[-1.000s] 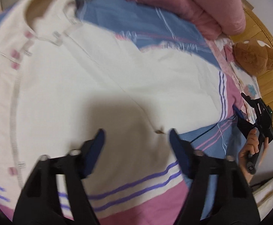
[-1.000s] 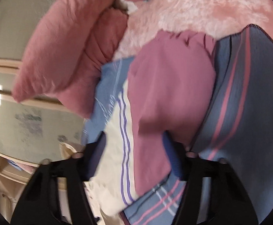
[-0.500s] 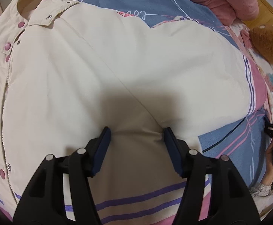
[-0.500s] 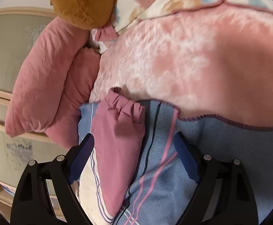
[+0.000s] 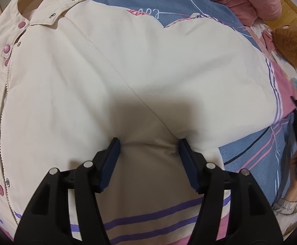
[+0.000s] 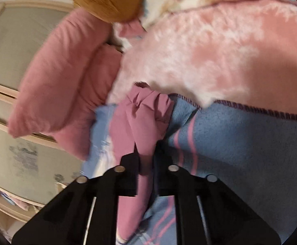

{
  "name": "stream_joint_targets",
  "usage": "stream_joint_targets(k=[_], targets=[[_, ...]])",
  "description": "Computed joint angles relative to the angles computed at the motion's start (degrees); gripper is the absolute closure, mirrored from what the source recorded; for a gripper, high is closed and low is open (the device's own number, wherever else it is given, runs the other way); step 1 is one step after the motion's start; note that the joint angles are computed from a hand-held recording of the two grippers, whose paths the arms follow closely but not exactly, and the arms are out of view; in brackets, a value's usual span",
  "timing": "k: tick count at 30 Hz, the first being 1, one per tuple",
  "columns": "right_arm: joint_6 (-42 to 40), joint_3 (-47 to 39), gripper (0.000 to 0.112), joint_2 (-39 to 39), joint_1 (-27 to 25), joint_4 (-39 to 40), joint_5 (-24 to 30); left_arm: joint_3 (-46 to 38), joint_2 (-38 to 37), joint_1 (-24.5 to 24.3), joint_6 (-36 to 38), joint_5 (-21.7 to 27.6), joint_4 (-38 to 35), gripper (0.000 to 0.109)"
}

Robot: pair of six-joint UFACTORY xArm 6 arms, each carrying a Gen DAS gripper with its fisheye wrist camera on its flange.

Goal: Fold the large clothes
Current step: 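Grasp the pink sleeve cuff with the right tool while the left tool presses the jacket body, then carry the sleeve across the jacket front with the right tool, laying the cuff at the buttons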

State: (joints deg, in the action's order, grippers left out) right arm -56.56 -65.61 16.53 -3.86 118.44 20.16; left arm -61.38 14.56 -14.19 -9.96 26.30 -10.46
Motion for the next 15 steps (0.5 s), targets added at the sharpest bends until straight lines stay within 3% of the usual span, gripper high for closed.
stream_joint_targets(k=[5,8,10,11,14,15], targets=[[-18.41,4.81,0.105,-9.99,1.55,16.2,2.06,-0.63,0.66,-0.49,-3.24,0.04,3.75,0.046],[-18.69,10.68,0.105,-16.96,1.64,13.62,15.38,-0.67,0.85,-0.67,-4.72,-0.23,5.45,0.046],[-20.2,11.94,0.106,-21.19,4.53,11.68,18.99,-0.6,0.79,-0.64,-5.14,-0.36,6.09,0.046],[-24.11,12.89,0.106,-23.55,5.89,12.87,17.2,-0.5,0.74,-0.67,-5.28,-0.58,6.38,0.046],[-38.21,11.56,0.106,-26.99,9.97,20.49,4.1,0.25,0.42,-0.41,-3.67,-1.53,5.26,0.046],[-39.46,11.59,0.106,-26.7,9.16,22.58,3.25,0.42,0.37,-0.34,-2.94,-1.9,4.56,0.046]])
